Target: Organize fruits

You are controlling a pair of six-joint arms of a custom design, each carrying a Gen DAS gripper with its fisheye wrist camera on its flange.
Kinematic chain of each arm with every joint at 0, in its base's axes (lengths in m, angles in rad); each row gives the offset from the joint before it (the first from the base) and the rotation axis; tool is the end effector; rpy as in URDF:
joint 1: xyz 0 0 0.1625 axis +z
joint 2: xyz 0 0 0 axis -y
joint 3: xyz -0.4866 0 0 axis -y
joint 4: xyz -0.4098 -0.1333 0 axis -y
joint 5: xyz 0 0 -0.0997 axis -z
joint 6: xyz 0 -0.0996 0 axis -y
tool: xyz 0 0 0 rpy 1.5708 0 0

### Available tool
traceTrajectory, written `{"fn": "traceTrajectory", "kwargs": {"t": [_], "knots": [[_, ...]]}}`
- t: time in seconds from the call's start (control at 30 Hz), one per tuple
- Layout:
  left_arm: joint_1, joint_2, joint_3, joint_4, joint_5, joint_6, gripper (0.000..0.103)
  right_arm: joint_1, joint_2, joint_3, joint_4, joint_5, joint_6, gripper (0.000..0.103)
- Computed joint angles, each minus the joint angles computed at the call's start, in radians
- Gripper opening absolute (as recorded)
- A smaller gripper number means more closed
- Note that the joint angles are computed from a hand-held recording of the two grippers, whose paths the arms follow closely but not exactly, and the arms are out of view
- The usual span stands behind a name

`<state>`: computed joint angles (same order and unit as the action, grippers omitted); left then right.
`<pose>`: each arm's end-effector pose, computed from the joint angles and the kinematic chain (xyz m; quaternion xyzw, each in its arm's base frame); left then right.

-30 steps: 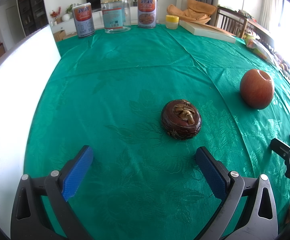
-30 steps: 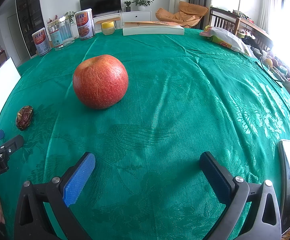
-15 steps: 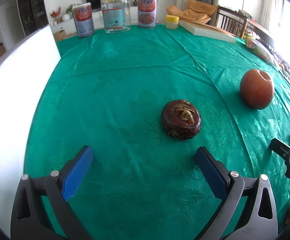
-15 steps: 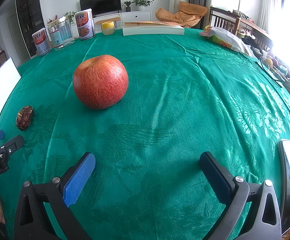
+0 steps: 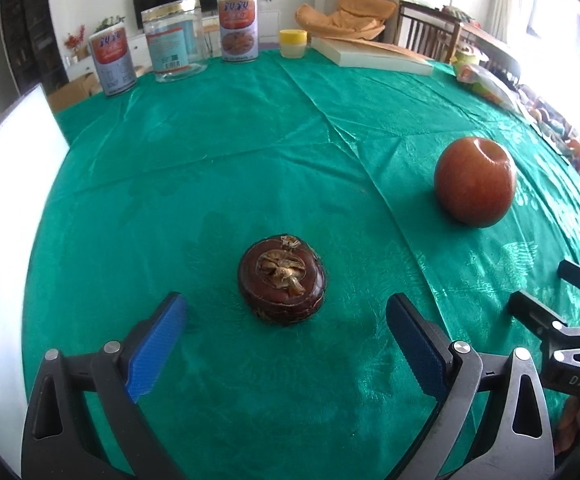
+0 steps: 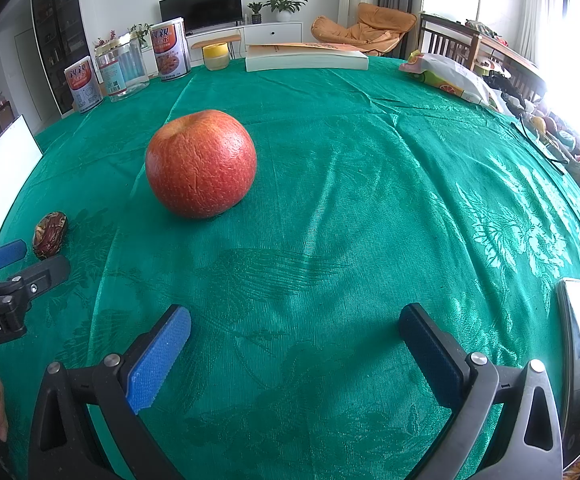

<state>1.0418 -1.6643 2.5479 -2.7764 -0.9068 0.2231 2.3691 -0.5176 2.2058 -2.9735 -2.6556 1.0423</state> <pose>-0.0005 -0.3865 0.2873 0.2941 0.8871 -0.1988 0.2949 0.3592 -0.2868 -0.0764 -0.0303 -0.8504 0.3328 0.4064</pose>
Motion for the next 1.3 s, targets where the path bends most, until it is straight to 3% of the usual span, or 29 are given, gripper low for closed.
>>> {"fn": "traceTrajectory", "kwargs": {"t": [0.03, 0.07, 0.1, 0.13, 0.2, 0.27, 0.33, 0.4, 0.47, 0.53, 0.57, 0.6, 0.63, 0.73, 0.8, 0.9, 1.0, 1.13, 1.3], "knots": [[-0.003, 0.005, 0.002, -0.009, 0.008, 0.000, 0.080, 0.000, 0.001, 0.002, -0.008, 0.001, -0.003, 0.103], [-0.007, 0.006, 0.006, -0.028, 0.014, 0.008, 0.066, 0.001, 0.002, 0.007, -0.030, 0.002, -0.011, 0.103], [-0.003, 0.002, 0.001, -0.022, -0.002, 0.010, 0.051, 0.002, 0.005, 0.015, -0.075, 0.005, -0.030, 0.103], [-0.007, 0.001, -0.002, -0.015, 0.009, 0.006, 0.043, 0.003, 0.012, 0.030, -0.161, 0.012, -0.065, 0.103], [-0.008, -0.013, -0.014, 0.032, 0.007, -0.015, 0.043, -0.006, 0.011, 0.058, -0.339, 0.064, -0.146, 0.103], [-0.004, -0.043, -0.025, 0.077, -0.008, -0.043, 0.043, -0.009, -0.019, 0.043, -0.361, 0.077, -0.208, 0.103], [-0.011, -0.082, -0.035, 0.140, -0.026, -0.087, 0.042, -0.011, -0.049, -0.012, -0.289, 0.063, -0.299, 0.103], [-0.018, -0.122, -0.050, 0.212, -0.052, -0.136, 0.042, -0.041, -0.074, -0.079, -0.172, 0.114, -0.379, 0.103], [-0.026, -0.161, -0.069, 0.288, -0.079, -0.184, 0.042, -0.072, -0.075, -0.147, -0.050, 0.145, -0.422, 0.103], [-0.041, -0.201, -0.083, 0.360, -0.098, -0.220, 0.042, -0.105, -0.069, -0.211, 0.099, 0.170, -0.410, 0.102], [-0.049, -0.221, -0.090, 0.394, -0.106, -0.234, 0.042, -0.119, -0.067, -0.233, 0.166, 0.180, -0.389, 0.092], [-0.059, -0.244, -0.097, 0.428, -0.115, -0.244, 0.042, -0.134, -0.067, -0.247, 0.217, 0.195, -0.367, 0.069], [-0.070, -0.272, -0.105, 0.465, -0.125, -0.253, 0.042, -0.145, -0.072, -0.251, 0.236, 0.218, -0.346, 0.070], [-0.107, -0.362, -0.142, 0.589, -0.162, -0.284, 0.042, -0.150, -0.088, -0.231, 0.224, 0.240, -0.302, 0.070], [-0.125, -0.431, -0.187, 0.692, -0.214, -0.313, 0.042, -0.144, -0.107, -0.190, 0.145, 0.289, -0.278, 0.069], [-0.138, -0.529, -0.287, 0.830, -0.318, -0.334, 0.042, -0.102, -0.123, -0.149, -0.045, 0.387, -0.322, 0.069], [-0.130, -0.580, -0.399, 0.892, -0.333, -0.326, 0.042, -0.036, -0.103, -0.213, -0.120, 0.478, -0.393, 0.069], [0.008, -0.546, -0.518, 0.838, -0.246, -0.248, 0.042, 0.040, 0.007, -0.453, -0.077, 0.614, -0.533, 0.069], [0.316, -0.357, -0.587, 0.640, -0.096, -0.126, 0.042, 0.097, 0.224, -0.842, 0.121, 0.776, -0.677, 0.070]]}}
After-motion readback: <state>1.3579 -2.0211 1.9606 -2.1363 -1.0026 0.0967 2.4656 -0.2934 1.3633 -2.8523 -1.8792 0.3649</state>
